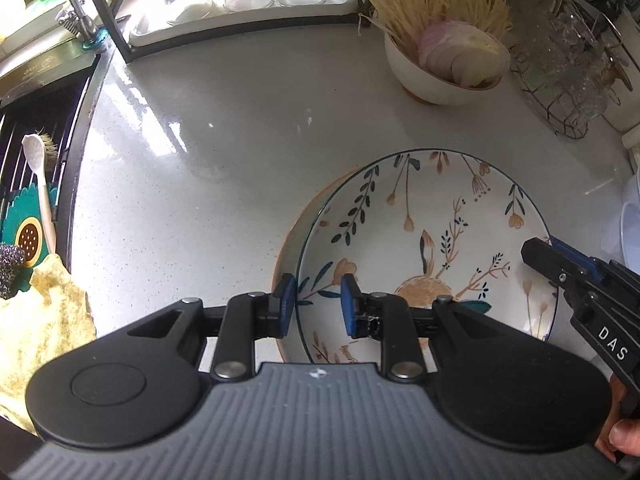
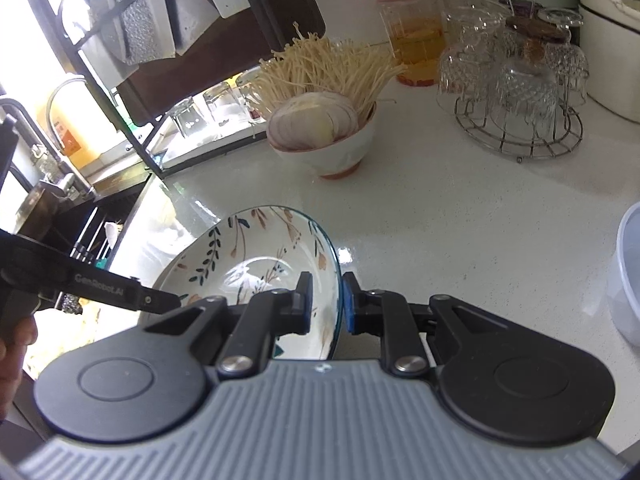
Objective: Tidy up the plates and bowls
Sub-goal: 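Lower the floral plate onto the white plates and open the left gripper, then move the left gripper away from the plates toward the light blue bowl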
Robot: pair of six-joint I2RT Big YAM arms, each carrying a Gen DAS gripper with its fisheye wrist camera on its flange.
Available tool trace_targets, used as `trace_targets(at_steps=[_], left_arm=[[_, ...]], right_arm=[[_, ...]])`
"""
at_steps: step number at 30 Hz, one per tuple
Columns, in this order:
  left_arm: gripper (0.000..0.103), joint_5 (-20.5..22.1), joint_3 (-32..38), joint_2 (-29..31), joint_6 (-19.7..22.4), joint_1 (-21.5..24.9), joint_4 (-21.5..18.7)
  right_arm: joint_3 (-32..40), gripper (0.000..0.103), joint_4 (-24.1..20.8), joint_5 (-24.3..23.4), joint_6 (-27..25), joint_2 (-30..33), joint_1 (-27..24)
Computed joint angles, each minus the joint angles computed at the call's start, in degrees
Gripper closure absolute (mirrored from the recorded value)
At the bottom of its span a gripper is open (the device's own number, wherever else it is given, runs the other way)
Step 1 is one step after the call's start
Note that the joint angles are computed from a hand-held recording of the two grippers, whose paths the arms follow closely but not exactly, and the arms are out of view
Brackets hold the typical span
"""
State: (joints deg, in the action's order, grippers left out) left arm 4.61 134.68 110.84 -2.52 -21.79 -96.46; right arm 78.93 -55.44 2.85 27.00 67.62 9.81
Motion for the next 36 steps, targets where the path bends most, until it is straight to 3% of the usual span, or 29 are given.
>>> trace_targets(at_steps=[11,19,29,36], left_arm=[[0.071,-1.40,-5.12,-5.62,-2.12,-0.94,6.56],[0.071,-1.23,-10.17,-12.55,-5.92,-2.52,13.81],[0.071,4.52,-11.51,-18.42,-4.17,-2.50,18.80],[0.071,10.83,-11.81,-20.95,-0.86,-1.07,17.68]], right_arm=[[1.86,0.083,0.98,-2.03,-3.30,-0.70,-0.50],[3.65,0.083,0.35,-2.17,-4.45,-3.26,-1.32],[7.13,0.083,-1.65,7.45,-2.35,-6.89,2.46],[10.00,0.083,-5.85,17.08,2.75,-8.51,8.69]])
